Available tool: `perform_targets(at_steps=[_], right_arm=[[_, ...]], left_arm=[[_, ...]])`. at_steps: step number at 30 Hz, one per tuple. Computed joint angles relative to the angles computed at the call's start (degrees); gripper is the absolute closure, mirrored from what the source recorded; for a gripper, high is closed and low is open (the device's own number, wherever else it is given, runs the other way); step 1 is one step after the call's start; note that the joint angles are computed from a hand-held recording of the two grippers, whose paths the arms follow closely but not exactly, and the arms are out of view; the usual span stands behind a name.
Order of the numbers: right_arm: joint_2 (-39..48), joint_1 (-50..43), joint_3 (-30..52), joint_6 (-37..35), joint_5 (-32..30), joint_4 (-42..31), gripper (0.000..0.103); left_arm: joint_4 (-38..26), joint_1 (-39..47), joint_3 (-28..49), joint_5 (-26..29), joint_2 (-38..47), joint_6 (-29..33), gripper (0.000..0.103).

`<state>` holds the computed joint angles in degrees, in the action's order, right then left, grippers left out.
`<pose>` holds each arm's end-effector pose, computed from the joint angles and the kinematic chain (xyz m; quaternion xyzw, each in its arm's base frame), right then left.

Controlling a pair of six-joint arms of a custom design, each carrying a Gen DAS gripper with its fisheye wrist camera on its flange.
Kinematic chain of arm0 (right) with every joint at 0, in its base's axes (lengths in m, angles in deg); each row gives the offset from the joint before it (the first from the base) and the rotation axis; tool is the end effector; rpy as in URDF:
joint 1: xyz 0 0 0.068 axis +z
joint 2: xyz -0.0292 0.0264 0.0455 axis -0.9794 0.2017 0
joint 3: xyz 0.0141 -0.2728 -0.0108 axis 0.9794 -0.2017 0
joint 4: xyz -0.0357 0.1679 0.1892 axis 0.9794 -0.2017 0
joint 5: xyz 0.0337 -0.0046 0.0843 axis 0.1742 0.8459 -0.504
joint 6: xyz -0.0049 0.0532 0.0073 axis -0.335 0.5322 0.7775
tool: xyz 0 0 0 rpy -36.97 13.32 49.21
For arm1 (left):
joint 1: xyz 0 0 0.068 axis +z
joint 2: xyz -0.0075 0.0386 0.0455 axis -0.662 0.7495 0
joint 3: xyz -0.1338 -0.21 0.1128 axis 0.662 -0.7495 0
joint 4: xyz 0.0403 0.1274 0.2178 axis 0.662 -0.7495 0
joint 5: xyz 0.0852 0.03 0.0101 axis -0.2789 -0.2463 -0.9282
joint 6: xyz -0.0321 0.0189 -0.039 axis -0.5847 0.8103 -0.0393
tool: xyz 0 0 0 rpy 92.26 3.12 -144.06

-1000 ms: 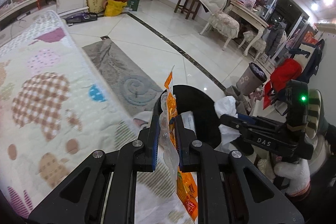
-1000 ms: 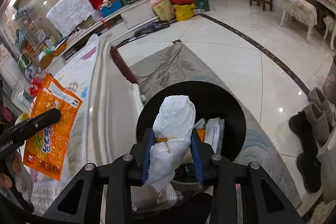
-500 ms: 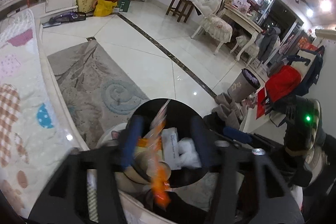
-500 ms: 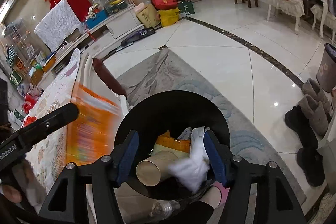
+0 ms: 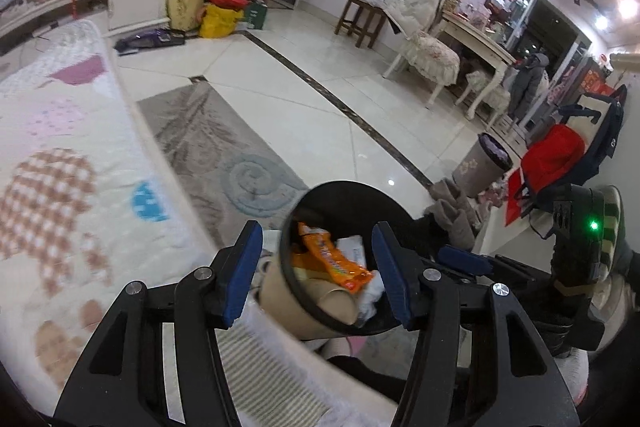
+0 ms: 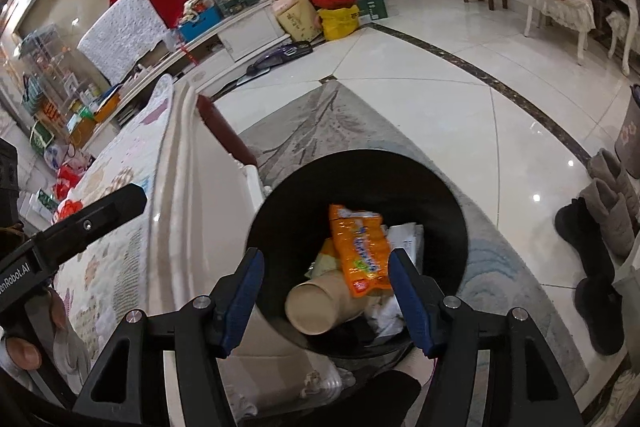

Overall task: Collect trash
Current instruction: 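Move both open tools back over the bed toward the yellow sponge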

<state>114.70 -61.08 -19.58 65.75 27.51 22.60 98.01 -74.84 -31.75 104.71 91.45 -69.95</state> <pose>0.2045 0.0625 0.0272 0.1419 0.9345 0.1284 0.3000 0.2697 -0.1930 0.0563 0.2900 0.8706 -0.2765 0.2855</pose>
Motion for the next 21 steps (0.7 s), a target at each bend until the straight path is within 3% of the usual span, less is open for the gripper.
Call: perform_targets(at_steps=[14, 21], right_arm=[[-5.6, 16.4, 9.0, 4.5, 6.9, -14.7, 0.040], [-6.6, 22.9, 16.8, 5.0, 8.4, -22.2, 0.039]], left_arm=[[6.0, 15.1, -14.9, -0.4, -10.5, 7.8, 0.047], [4.3, 25.3, -18.4, 3.1, -15.5, 12.1, 0.047]])
